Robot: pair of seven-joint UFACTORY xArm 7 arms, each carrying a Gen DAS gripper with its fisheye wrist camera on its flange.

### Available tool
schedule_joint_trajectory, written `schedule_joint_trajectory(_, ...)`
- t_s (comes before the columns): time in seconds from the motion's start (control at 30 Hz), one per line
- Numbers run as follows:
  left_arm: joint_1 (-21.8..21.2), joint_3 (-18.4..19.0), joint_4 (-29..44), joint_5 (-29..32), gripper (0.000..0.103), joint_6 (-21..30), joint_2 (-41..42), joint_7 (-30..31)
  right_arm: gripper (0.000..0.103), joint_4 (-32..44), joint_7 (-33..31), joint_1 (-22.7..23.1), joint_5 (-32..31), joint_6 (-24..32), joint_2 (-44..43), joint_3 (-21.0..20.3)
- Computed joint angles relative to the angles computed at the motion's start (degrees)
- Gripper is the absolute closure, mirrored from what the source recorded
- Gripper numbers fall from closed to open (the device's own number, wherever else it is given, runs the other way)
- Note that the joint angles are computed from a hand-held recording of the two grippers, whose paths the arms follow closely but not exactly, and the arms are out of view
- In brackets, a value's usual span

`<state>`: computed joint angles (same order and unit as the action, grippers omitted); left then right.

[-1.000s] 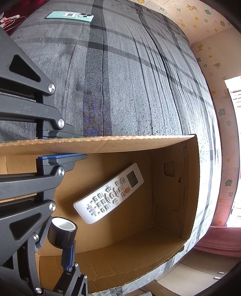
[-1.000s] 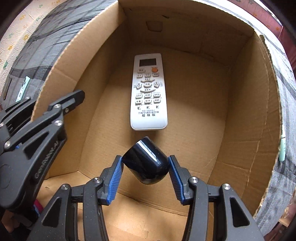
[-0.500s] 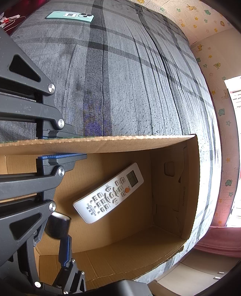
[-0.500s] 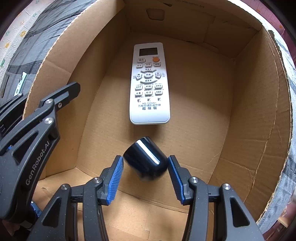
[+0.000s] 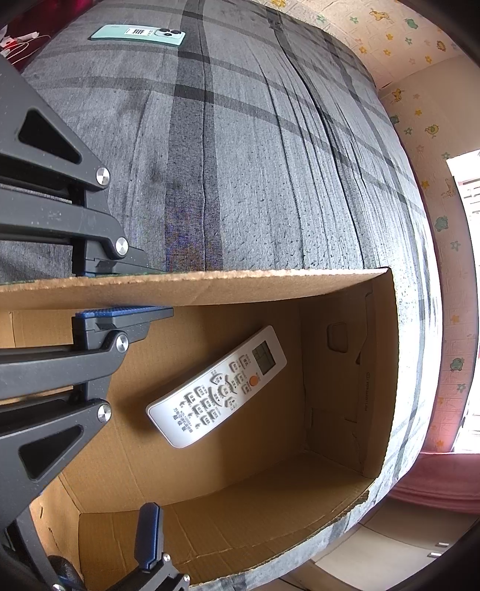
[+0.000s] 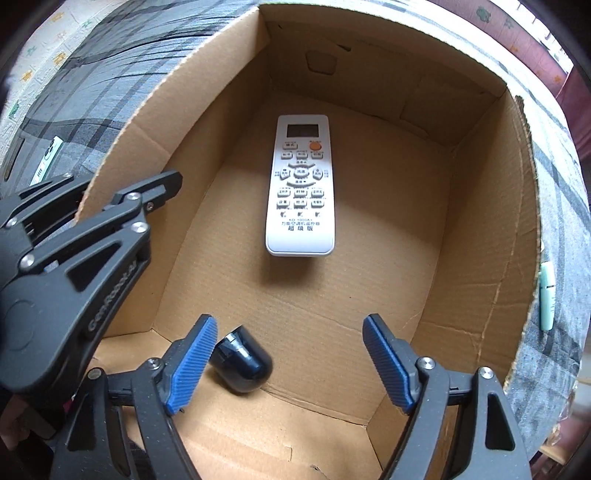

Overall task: Organize rigid objects
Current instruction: 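Withdraw the right gripper from the box toward the keyring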

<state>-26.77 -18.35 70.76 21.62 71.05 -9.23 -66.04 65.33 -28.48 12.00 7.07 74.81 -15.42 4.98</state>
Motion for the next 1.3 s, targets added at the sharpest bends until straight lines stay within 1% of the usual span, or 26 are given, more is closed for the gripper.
schedule_joint_trajectory(0.17, -0.03, 0.06, 0.06, -0.1, 0.091, -0.13, 0.01, 0.02, 0.013, 0.36, -2.2, 0.08, 2.05, 1.11, -0.95, -0.83)
schedule_joint_trajectory(0.23, -0.03, 0.07, 0.14, -0.08, 0.091, 0.0, 0.1, 0.09, 0.01, 0.66, -3.26, 0.05, 2.82, 2.14, -1.42, -1.15)
schedule_joint_trajectory(0.3, -0.03, 0.1, 0.13, -0.11, 0.091, 0.04, 0.09, 0.17, 0.003, 0.26, -3.99, -0.03, 2.53, 1.81, -2.54, -1.04)
schedule_joint_trajectory(0.57, -0.06, 0.07, 0.41, 0.01, 0.091, 0.22, 0.34, 0.03, 0.0, 0.21, -5.23, -0.72, 2.24, 1.1, -5.34, -1.67)
schedule_joint_trajectory(0.77, -0.11, 0.1, 0.47, 0.02, 0.091, 0.32, 0.35, 0.06, 0.0, 1.43, -6.29, -1.51, 2.91, 2.51, -6.79, -2.91)
schedule_joint_trajectory(0.87, -0.1, 0.2, 0.38, -0.11, 0.091, 0.14, 0.3, 0.01, 0.0, 2.05, -6.45, -2.32, 3.26, 2.3, -7.13, -3.61)
schedule_joint_trajectory(0.93, -0.1, 0.2, 0.37, -0.09, 0.091, 0.2, 0.29, 0.08, 0.0, 3.03, -6.53, -3.1, 3.48, 2.53, -6.94, -4.38)
schedule_joint_trajectory(1.3, -0.14, 0.13, 0.56, 0.02, 0.091, 0.37, 0.48, -0.03, 0.0, 7.77, -4.12, -8.71, 2.23, -0.65, -2.13, -7.08)
